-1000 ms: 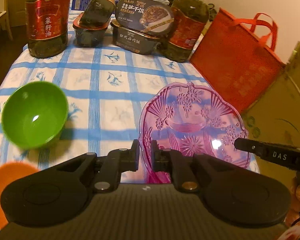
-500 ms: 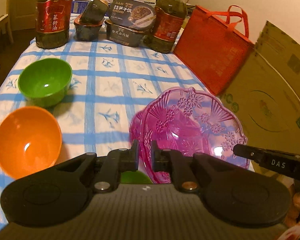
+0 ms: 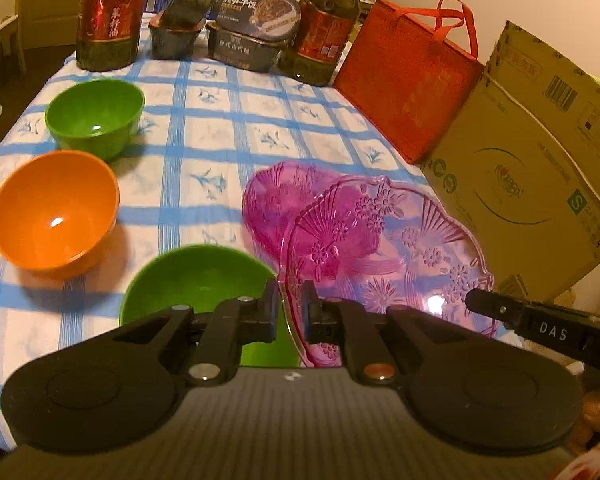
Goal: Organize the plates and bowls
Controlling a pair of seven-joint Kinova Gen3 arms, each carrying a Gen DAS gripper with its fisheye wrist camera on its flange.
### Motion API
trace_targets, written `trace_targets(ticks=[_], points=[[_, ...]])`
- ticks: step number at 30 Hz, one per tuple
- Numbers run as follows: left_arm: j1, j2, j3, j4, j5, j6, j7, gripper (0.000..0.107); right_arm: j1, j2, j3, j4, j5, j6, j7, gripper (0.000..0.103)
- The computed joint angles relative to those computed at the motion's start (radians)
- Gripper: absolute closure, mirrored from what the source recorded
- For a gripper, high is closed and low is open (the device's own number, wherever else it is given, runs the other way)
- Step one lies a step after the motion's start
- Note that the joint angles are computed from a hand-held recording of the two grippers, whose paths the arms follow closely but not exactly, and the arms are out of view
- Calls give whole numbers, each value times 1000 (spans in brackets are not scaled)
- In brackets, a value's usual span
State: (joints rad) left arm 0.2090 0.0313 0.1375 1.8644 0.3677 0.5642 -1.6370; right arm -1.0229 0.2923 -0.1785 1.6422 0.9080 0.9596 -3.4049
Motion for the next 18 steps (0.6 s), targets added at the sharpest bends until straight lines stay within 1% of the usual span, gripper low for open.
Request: trace_targets(ticks=[7,12,18], points=[[-5,-11,-5,32,48,8,-43,98,-2,-8,-7,43,-18,-26,-56,93],[-4,-1,-3,26,49,8,-44,98,4,-12,-7,57,-21,-41,-71,93],[7,31,7,-4,15,0,-13,98,20,-11,-1,61,-12,-55,-75,93]])
